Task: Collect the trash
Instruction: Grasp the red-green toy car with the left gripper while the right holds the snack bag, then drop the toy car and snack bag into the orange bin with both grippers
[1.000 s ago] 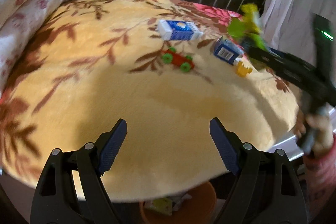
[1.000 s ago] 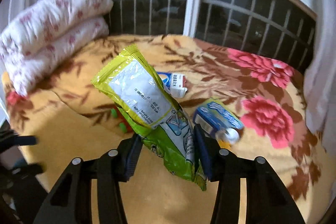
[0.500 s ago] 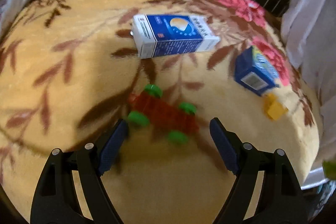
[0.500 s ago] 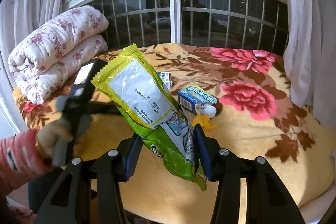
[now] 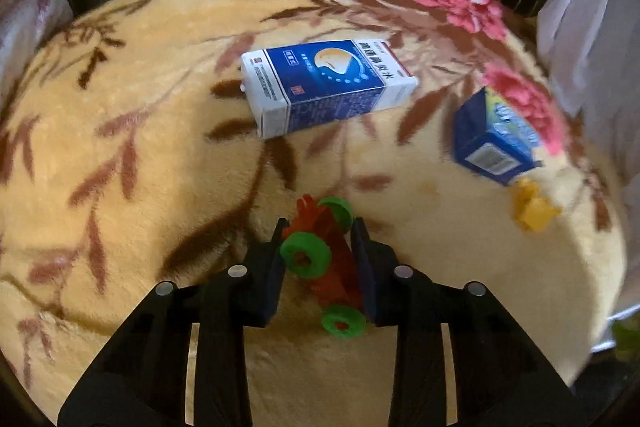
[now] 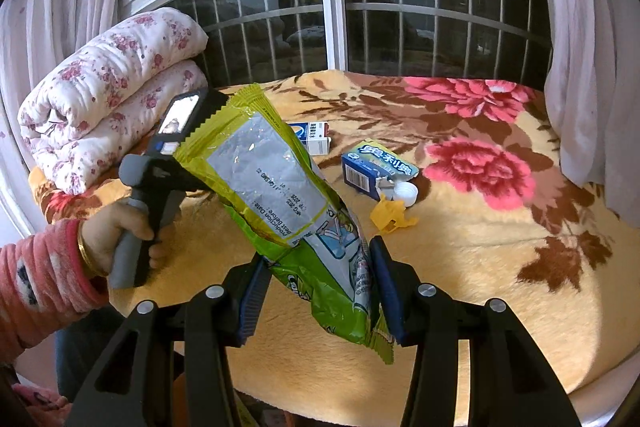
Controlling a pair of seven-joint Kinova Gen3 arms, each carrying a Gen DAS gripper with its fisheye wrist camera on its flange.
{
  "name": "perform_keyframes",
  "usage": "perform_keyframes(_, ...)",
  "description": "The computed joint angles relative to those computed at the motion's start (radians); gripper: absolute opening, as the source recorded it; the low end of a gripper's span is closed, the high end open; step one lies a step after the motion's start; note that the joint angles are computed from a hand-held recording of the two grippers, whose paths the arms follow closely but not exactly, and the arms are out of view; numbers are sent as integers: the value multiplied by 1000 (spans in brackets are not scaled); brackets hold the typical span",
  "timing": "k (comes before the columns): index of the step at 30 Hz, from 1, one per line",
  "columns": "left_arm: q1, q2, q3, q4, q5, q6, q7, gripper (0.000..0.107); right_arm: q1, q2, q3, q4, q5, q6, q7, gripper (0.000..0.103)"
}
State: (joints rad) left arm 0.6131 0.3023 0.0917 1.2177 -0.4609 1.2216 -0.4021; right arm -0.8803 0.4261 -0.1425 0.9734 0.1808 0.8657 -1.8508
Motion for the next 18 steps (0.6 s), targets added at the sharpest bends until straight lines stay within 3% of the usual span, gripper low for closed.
perform_keyframes(9, 34, -55, 18, 54, -42, -15, 46, 25, -36, -32, 8, 39, 42, -27, -50, 49)
perform_keyframes(18, 124, -157, 101, 114, -191, 7, 166, 25, -62, -93, -5, 107, 108, -56, -111, 49)
